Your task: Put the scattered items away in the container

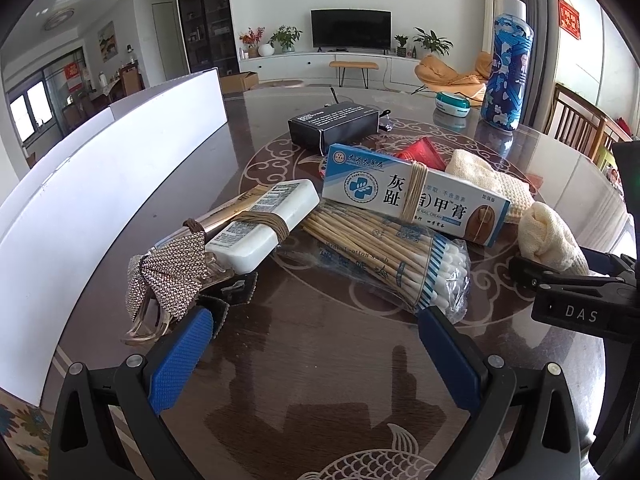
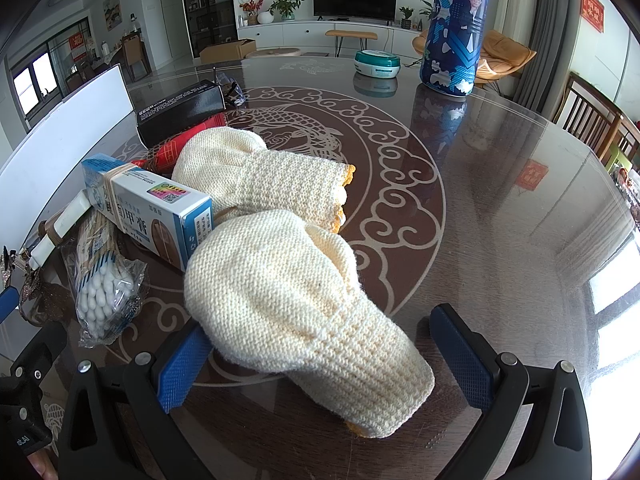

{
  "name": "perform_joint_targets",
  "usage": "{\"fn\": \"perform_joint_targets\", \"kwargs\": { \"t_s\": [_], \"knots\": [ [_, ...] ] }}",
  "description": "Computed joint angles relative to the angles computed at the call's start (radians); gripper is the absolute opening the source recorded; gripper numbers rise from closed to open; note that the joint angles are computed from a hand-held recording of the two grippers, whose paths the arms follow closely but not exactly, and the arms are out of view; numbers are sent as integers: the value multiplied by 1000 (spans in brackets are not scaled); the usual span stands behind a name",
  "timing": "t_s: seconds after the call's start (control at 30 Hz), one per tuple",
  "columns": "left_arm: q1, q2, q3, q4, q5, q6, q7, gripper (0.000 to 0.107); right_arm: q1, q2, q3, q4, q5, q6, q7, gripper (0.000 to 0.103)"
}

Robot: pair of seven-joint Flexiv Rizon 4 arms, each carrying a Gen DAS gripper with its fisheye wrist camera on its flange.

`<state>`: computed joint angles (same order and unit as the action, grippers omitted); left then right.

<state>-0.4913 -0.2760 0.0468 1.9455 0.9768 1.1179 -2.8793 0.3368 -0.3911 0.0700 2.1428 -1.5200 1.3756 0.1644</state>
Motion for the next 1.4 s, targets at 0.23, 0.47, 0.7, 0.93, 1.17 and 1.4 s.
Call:
{"fn": "perform_joint_targets", "kwargs": {
  "t_s": [0.23,0.47,0.7,0.93,1.17,1.4],
  "knots": [
    [-9,6,-2,-2,29,-10,-17,103,0,0,0,0,-1,0,1,103],
    [-10,8,-8,-5,34,-33,-25,103,-1,0,0,0,-2,0,2,103],
    [17,8,-17,7,7,-4,6,103,-1,0,1,0,-3,0,3,103],
    [38,-5,5,29,-81,52,26,103,-1,-1,1,-1,-4,0,3,103],
    [19,-29,4,-1,-141,-32,102,103,-2,-1,1,-1,-4,0,3,103],
    [4,-42,8,-22,-162,-89,130,103,-2,-1,1,-1,-4,0,3,103]
  ]
}}
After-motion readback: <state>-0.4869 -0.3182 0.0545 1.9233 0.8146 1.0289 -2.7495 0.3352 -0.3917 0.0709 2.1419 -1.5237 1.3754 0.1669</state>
